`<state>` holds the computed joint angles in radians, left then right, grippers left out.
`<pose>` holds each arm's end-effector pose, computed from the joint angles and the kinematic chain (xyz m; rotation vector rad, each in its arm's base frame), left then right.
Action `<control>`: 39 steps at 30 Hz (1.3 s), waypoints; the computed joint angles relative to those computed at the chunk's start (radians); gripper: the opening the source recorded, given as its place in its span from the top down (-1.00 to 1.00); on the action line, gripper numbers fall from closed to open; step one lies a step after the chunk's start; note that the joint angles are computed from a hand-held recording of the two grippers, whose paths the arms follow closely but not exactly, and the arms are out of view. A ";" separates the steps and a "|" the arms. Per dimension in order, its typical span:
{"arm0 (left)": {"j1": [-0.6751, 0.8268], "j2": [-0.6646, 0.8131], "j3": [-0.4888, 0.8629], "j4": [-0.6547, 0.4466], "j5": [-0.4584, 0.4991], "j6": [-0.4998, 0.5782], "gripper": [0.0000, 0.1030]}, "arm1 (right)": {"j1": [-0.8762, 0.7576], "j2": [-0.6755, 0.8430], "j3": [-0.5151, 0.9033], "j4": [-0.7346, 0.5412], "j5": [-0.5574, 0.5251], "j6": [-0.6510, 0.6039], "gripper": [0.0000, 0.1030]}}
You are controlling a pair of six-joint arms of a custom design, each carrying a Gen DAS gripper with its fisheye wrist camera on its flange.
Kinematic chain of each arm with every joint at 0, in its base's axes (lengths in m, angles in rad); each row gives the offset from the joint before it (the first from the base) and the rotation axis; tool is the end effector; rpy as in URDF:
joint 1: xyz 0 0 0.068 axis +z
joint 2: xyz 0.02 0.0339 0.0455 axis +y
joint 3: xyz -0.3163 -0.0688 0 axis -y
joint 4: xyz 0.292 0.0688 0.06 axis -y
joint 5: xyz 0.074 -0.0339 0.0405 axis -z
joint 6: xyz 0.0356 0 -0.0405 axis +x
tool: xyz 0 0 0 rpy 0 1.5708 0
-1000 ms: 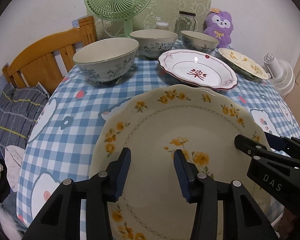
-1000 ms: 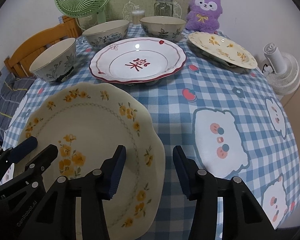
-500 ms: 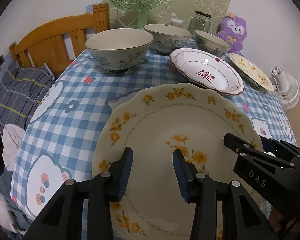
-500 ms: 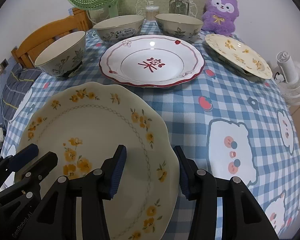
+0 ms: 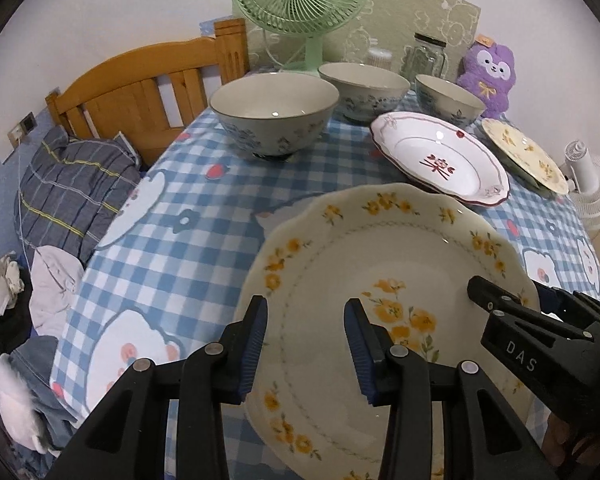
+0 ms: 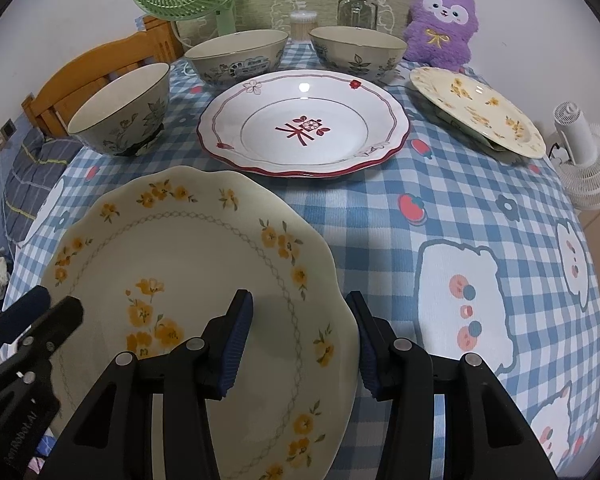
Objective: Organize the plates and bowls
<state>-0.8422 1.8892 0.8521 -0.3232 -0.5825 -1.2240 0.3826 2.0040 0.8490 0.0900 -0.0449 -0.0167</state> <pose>0.2416 -0.2413 0.0916 -0.5593 2.4714 0.1591 0.3507 0.1429 0.0619 -0.5399 2.5907 0.1829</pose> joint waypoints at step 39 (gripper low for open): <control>0.039 0.029 -0.015 0.010 0.089 -0.112 0.20 | -0.022 -0.020 -0.061 0.104 -0.003 0.027 0.19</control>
<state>-0.8034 1.9181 0.8375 -0.3130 -0.4939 -1.3361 0.3610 1.9840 0.7878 0.1941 -0.0474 0.0107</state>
